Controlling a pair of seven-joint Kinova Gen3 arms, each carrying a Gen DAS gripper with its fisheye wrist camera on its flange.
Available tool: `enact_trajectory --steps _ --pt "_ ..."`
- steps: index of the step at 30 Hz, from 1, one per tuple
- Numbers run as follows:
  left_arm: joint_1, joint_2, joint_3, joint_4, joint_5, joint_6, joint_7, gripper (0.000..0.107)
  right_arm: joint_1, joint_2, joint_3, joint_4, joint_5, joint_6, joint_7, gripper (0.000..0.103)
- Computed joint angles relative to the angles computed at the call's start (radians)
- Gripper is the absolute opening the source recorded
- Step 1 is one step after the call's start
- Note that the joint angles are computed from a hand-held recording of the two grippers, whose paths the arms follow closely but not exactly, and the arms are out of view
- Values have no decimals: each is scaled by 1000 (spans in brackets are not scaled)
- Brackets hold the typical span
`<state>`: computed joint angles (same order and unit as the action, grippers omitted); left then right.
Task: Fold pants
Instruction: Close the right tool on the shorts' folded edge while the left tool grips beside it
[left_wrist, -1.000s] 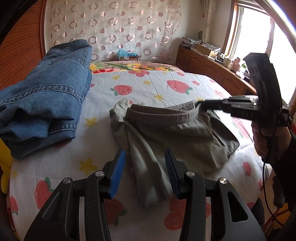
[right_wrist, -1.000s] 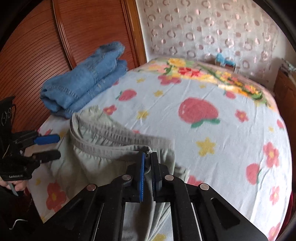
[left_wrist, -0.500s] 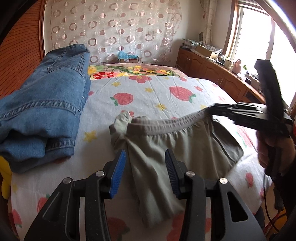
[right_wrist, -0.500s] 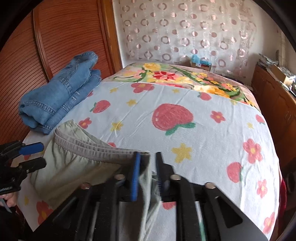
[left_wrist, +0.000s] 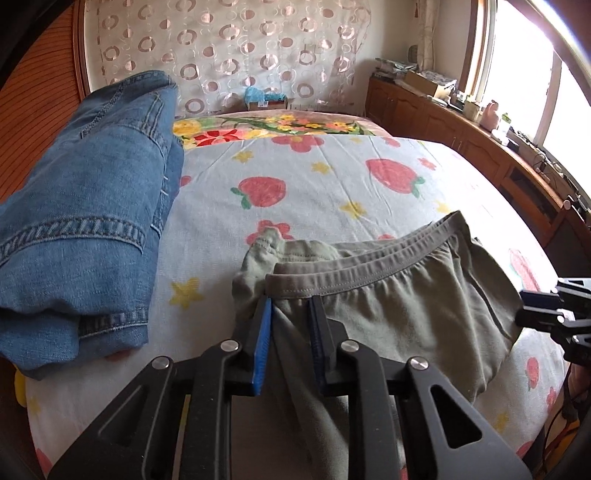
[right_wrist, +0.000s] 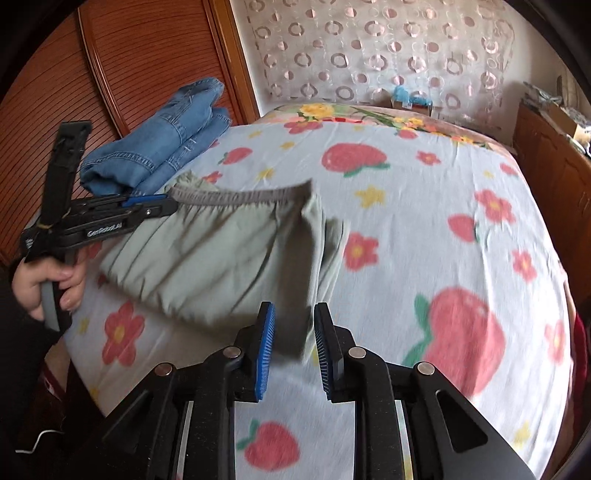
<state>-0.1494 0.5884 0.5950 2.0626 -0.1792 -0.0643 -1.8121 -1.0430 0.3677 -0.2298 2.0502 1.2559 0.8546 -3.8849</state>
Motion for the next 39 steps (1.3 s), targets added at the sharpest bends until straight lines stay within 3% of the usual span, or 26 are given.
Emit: enact_trajectory --steps 4,9,11,18,23,25,27,30,39 --pt "7 3 -8 1 -1 -5 4 21 -2 -5 -8 11 -4 -13 -7 22" --pt "8 6 -10 -6 -2 2 3 21 -11 -19 -19 50 34 -28 -30 6" --pt "2 11 -2 -9 -3 6 1 21 -37 -17 -17 44 6 19 -16 3" --pt "-14 16 14 -11 3 6 -9 21 -45 -18 -37 50 -3 44 -43 2" --pt "-82 7 77 20 -16 -28 -4 26 -62 -24 -38 29 -4 103 -38 2" --pt "-91 1 83 27 -31 -44 6 40 -60 -24 -38 16 -12 126 -22 6" --pt "-125 17 117 16 -53 -35 23 54 -54 -22 -34 7 -10 135 -19 22" --pt "-139 43 137 -28 -49 34 27 54 -30 -15 -25 -11 -4 123 1 40" --pt "-110 65 104 -58 27 66 -29 54 63 22 30 -68 -9 16 97 40"
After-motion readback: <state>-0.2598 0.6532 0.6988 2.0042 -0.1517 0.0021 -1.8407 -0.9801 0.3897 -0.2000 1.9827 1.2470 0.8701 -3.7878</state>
